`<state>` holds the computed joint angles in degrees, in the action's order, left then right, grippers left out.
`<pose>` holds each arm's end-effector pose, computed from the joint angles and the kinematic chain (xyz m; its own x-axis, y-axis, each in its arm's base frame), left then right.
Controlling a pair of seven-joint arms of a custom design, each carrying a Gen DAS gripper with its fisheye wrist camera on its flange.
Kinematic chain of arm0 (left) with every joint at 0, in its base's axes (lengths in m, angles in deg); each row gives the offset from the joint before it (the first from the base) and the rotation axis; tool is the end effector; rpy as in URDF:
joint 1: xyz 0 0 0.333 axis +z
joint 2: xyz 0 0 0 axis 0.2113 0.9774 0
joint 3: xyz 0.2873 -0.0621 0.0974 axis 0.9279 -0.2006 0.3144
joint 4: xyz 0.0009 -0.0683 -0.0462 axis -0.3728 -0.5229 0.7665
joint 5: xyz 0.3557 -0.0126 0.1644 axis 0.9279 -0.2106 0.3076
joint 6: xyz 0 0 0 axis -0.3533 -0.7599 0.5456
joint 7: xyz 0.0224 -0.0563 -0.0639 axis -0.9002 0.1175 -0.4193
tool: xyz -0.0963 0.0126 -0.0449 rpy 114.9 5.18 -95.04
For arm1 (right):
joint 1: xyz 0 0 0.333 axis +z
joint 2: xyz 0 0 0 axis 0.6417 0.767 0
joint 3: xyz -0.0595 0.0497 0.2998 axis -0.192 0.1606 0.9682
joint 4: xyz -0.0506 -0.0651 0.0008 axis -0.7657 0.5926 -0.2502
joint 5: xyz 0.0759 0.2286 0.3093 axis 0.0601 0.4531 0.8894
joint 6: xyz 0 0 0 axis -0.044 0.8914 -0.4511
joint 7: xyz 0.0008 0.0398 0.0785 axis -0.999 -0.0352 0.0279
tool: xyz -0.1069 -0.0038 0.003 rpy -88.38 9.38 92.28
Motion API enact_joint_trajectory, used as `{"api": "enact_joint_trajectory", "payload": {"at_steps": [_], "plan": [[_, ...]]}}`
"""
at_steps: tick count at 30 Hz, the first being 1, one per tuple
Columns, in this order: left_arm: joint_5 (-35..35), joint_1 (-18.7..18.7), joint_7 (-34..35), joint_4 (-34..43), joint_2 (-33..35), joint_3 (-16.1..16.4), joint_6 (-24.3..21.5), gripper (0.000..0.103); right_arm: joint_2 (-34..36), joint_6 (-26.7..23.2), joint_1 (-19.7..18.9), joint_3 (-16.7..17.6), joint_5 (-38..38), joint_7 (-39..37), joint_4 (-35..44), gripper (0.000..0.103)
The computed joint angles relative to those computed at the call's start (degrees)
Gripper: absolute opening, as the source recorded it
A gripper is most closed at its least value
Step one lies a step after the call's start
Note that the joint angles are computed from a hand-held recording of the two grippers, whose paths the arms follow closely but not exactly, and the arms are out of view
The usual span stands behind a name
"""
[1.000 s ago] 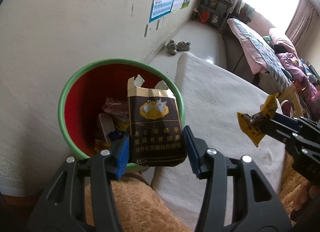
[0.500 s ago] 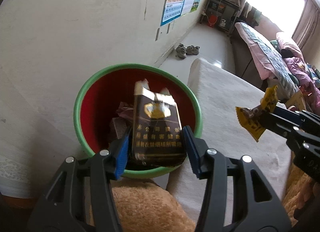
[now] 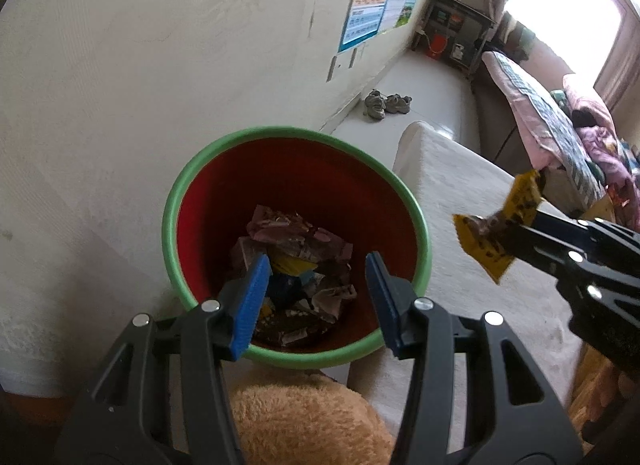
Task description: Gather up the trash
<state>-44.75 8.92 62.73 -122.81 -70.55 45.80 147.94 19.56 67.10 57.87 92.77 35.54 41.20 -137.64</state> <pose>0.5718 -0.0972 0.4434 -0.2311 -0.9547 0.1876 -0.8319 0.0939 -0.5470 0.5649 0.2439 0.4748 0.1606 -0.9851 -0.0618 -0.8159 -0.0972 -0.5699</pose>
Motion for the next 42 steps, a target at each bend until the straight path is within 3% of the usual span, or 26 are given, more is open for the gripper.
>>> {"api": "enact_joint_trajectory", "payload": {"at_steps": [4,13,21,24,28,34,42], "plan": [[-4.53,0.41,0.21,-0.87,-0.36,0.25,-2.08,0.048,3.52,-0.96,-0.07,0.46,1.49,-2.46,3.95,0.032],[-2.45,0.22,-2.97,-0.79,0.91,0.21,-5.29,0.053,10.15,-2.05,-0.23,1.24,4.79,-6.29,11.70,0.032],[-4.79,1.08,-2.92,0.32,2.14,0.18,-7.73,0.054,13.78,-2.93,0.26,1.25,5.70,-7.70,16.09,0.033],[-5.07,1.24,-2.97,0.66,2.49,0.20,-8.25,0.054,14.00,-2.58,0.18,1.35,6.19,-7.68,16.09,0.039],[-4.69,1.34,-3.58,0.95,2.83,0.19,-8.64,0.053,12.95,-1.71,0.81,0.62,4.94,-5.74,14.69,0.054],[-2.89,1.31,-5.36,1.12,3.04,0.24,-8.92,0.056,9.30,0.34,0.56,-0.04,3.66,-2.86,10.16,0.068],[2.48,0.73,-8.91,1.03,3.06,0.25,-8.29,0.064,-2.50,2.83,-1.29,-0.57,4.67,0.74,-4.57,0.081]]}}
